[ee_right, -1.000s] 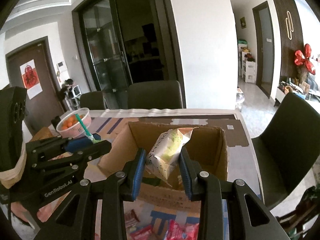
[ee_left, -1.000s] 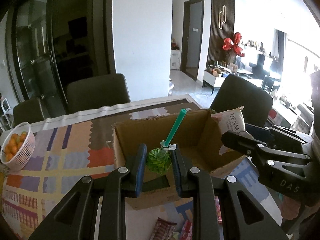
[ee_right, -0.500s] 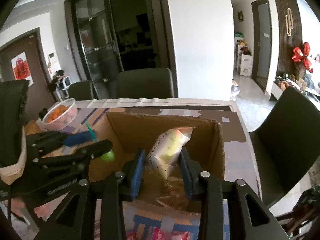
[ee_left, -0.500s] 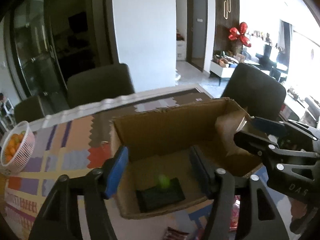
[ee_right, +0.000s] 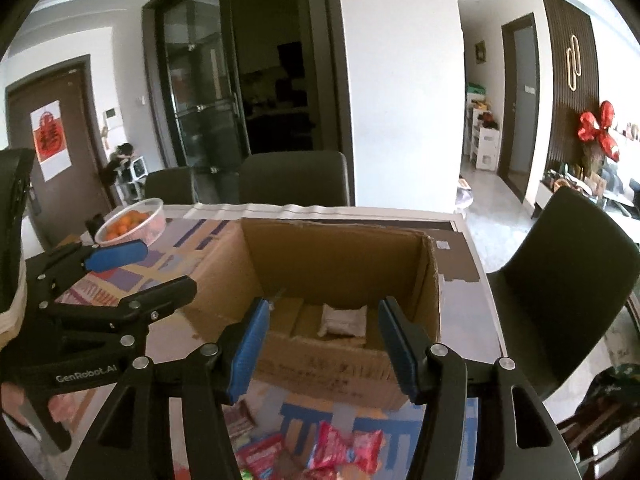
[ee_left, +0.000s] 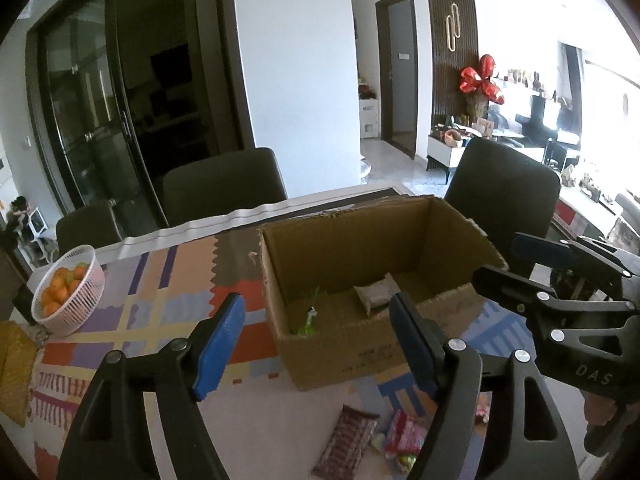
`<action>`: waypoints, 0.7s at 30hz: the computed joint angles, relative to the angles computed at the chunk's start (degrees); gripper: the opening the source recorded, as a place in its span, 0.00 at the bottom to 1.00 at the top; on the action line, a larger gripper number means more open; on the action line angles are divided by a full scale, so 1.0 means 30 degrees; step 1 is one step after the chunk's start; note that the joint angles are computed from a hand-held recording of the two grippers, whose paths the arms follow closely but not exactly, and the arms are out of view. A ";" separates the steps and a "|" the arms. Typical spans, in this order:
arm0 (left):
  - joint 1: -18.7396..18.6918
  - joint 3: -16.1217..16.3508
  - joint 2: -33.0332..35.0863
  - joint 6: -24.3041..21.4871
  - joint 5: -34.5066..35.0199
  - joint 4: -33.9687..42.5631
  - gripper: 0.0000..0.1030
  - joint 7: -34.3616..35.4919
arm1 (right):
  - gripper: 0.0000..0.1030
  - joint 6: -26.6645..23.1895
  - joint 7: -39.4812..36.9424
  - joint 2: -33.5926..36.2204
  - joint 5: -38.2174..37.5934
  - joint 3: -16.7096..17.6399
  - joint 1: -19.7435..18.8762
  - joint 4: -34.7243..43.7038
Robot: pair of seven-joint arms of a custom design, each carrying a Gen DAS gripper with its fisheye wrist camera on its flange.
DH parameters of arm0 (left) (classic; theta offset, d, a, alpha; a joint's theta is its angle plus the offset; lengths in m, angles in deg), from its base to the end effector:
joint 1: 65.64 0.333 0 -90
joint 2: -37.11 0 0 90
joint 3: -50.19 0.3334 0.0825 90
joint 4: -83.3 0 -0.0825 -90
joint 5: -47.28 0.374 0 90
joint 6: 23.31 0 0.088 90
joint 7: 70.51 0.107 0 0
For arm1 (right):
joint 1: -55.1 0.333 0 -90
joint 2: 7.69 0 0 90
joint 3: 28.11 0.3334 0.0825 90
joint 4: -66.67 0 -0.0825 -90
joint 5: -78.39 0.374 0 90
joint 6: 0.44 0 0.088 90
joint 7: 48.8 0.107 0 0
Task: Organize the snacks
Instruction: 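Move both open grippers back over the remaining snacks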
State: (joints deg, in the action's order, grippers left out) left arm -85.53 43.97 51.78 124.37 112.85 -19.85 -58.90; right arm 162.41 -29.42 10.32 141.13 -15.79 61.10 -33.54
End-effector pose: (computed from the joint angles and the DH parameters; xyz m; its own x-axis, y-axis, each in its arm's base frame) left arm 0.5869 -0.2981 0.4765 0.1168 -0.9899 -0.0799 -0.6074 -0.0075 -0.7944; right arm 0.6587 0.1511 0.4821 0.5759 -0.8127 -0.0884 -0.4908 -0.2572 -0.8324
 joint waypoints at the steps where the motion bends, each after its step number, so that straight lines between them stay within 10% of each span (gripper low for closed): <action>1: -0.0102 -0.0032 -0.0295 -0.0129 0.0125 -0.0312 0.72 -0.0131 | 0.56 -0.0084 -0.0462 -0.0349 0.0437 0.0158 -0.0178 -0.0356; 21: 0.0568 -0.1949 -0.3452 -0.0533 0.0758 -0.4848 0.76 -0.2334 | 0.56 -0.1587 -0.3247 -0.4163 0.2516 -0.1996 0.2002 -0.5169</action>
State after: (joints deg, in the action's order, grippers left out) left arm -83.83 38.13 41.42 122.78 115.13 -34.39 -65.90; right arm 157.65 -39.16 -2.17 148.67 -21.78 67.10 -49.04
